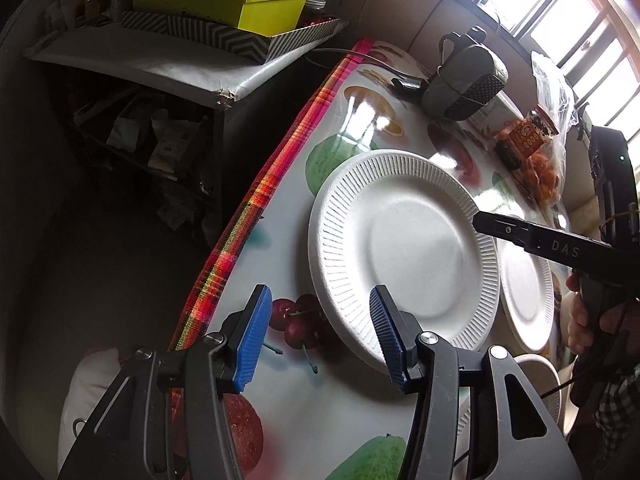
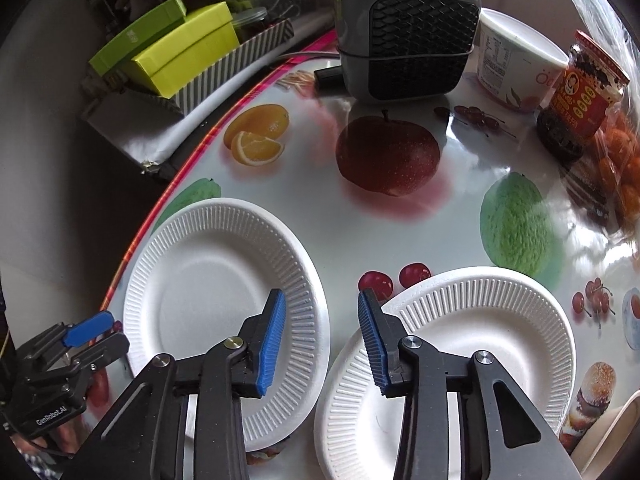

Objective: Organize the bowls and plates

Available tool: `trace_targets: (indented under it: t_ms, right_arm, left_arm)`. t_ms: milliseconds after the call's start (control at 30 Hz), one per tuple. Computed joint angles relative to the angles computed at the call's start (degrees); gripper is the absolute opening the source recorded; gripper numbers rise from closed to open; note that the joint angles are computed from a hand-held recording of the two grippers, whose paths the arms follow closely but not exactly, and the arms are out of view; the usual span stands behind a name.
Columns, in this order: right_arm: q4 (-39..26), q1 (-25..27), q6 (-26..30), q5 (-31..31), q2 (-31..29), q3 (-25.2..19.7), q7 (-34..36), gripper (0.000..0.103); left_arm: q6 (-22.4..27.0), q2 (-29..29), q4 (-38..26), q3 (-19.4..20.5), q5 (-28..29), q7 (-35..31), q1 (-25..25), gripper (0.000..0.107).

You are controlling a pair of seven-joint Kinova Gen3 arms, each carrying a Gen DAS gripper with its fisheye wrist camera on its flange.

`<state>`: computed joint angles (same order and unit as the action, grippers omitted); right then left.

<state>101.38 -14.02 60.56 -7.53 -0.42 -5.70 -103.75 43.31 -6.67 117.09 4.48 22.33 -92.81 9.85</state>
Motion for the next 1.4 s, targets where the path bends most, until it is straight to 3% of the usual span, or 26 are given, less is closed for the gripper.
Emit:
trace_targets:
  t_ms: [300, 600, 1400]
  right_arm:
    - [0.53, 0.62, 0.02, -2.27, 0.46, 0.44, 2.28, 0.018]
    - [0.71, 0.95, -0.2, -3.46, 0.3, 0.59, 3.27, 0.017]
    - [1.52, 2.25, 0.77, -8.28, -4.29, 1.57, 5.58, 0.017]
  left_arm:
    - [0.67, 0.54, -0.06, -0.44, 2.77, -1.61, -0.33, 0.04]
    - [0.82, 1.13, -0.72, 0.28, 2.19, -1.17, 0.12, 0.024]
    - [2.24, -3.27, -0.93, -0.14, -0.55, 1.66, 0.4, 0.023]
